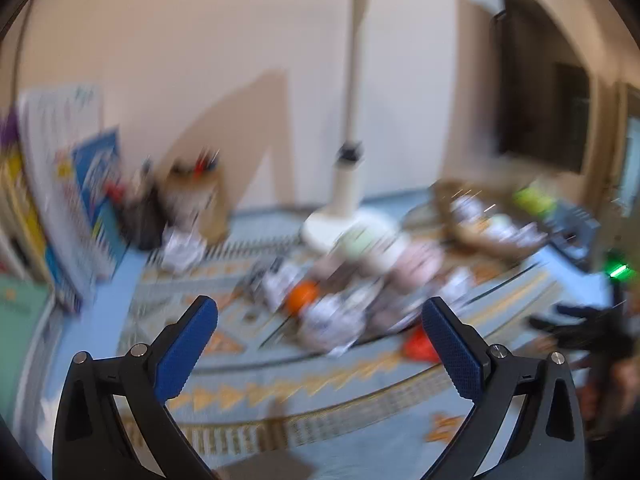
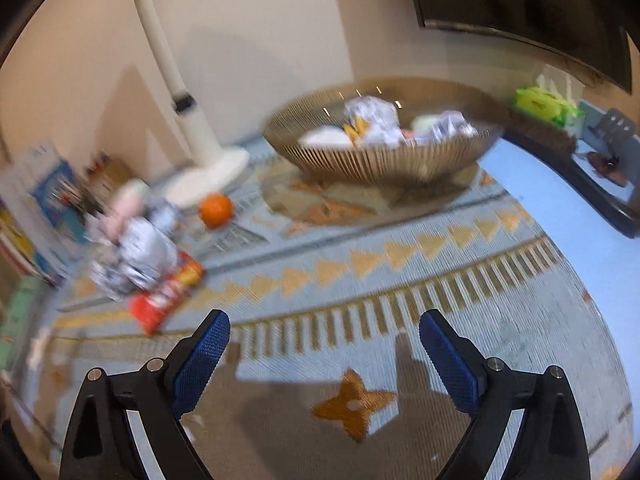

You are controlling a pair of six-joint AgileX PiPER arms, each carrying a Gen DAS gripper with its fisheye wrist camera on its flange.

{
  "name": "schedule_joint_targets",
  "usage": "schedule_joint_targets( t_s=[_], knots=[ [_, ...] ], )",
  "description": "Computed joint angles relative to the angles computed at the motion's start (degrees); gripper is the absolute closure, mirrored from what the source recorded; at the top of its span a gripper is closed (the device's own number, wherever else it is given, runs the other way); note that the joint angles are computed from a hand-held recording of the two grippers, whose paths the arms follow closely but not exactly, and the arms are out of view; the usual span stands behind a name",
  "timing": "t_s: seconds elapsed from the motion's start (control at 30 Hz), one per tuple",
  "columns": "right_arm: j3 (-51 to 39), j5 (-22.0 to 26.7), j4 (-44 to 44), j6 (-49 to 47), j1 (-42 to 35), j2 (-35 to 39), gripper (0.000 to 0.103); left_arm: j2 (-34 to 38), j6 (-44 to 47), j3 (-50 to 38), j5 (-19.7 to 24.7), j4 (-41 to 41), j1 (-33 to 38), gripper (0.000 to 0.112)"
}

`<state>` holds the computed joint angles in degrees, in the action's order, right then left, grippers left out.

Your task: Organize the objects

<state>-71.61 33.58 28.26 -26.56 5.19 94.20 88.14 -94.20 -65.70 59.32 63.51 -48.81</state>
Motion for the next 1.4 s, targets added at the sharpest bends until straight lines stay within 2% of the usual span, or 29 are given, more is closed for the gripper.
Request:
schedule_joint_targets(
  t_s=[0.03, 0.1, 0.17, 0.23, 0.3, 0.37, 0.43, 0.5, 0.63, 0.73, 0.83, 0.9, 1.03, 1.27, 1.33, 1.4],
  knots=[
    [0.0, -1.0, -3.5, 3.3, 1.1, -0.1, 0.008, 1.6, -5.3, 2.6, 0.9, 2.1, 0.6, 0.010],
    [-0.2, -0.7, -4.3, 3.0, 1.5, 0.6, 0.007, 3.1, -12.6, 6.7, 3.0, 3.8, 0.9, 0.010],
    [-0.8, 0.5, -5.1, 3.2, 1.5, 1.7, 0.007, 0.6, -13.9, 9.2, -0.5, 1.7, 3.2, 0.012],
    [-1.6, 1.8, -4.7, 2.3, 1.1, 2.4, 0.007, -2.9, -20.2, 12.9, -0.7, 5.2, 2.9, 0.010],
    [-2.1, 2.4, -6.5, 3.5, 1.6, 2.8, 0.007, -4.9, -21.8, 15.3, -4.3, 4.7, 4.8, 0.010],
    [-2.5, 1.5, -12.3, 8.4, 3.5, 3.2, 0.007, -6.6, -22.7, 17.8, -11.6, 3.4, 7.9, 0.010],
    [-3.0, 1.3, -18.6, 13.3, 5.7, 3.7, 0.007, -6.8, -23.8, 18.6, -14.2, 4.5, 8.1, 0.010],
    [-3.0, 1.3, -23.1, 16.2, 7.2, 3.8, 0.007, -4.5, -21.4, 16.3, -11.2, 4.3, 6.4, 0.010],
    [-2.8, 1.3, -25.6, 17.6, 8.0, 3.7, 0.007, 2.4, -12.0, 7.6, -0.7, 1.5, 2.2, 0.010],
    [-2.9, 1.3, -27.3, 18.9, 8.5, 3.8, 0.007, 4.5, -8.7, 4.8, 2.7, 1.8, 0.2, 0.010],
    [-1.7, -0.2, -31.9, 22.0, 10.0, 3.0, 0.007, 4.1, -7.7, 4.8, 2.5, 0.9, 0.8, 0.010],
    [-0.6, -1.2, -35.6, 24.6, 11.1, 2.3, 0.007, 3.6, -9.0, 6.1, 0.8, 0.8, 2.0, 0.010],
    [-0.2, -1.5, -38.0, 26.1, 12.1, 2.0, 0.004, 2.0, -5.8, 4.6, -1.9, -3.1, 4.9, 0.010],
    [-1.2, -0.4, -34.4, 23.6, 10.8, 2.7, 0.002, 1.4, -7.1, 5.5, -2.0, -2.5, 4.1, 0.010],
    [-1.0, -0.7, -35.0, 23.9, 10.9, 2.5, 0.002, -0.1, -3.6, 5.4, -2.9, -4.9, 4.4, 0.010],
    [-0.5, -1.1, -35.8, 24.6, 11.2, 2.2, 0.002, -3.7, 4.5, 5.8, -6.0, -10.2, 6.5, 0.010]
  ],
)
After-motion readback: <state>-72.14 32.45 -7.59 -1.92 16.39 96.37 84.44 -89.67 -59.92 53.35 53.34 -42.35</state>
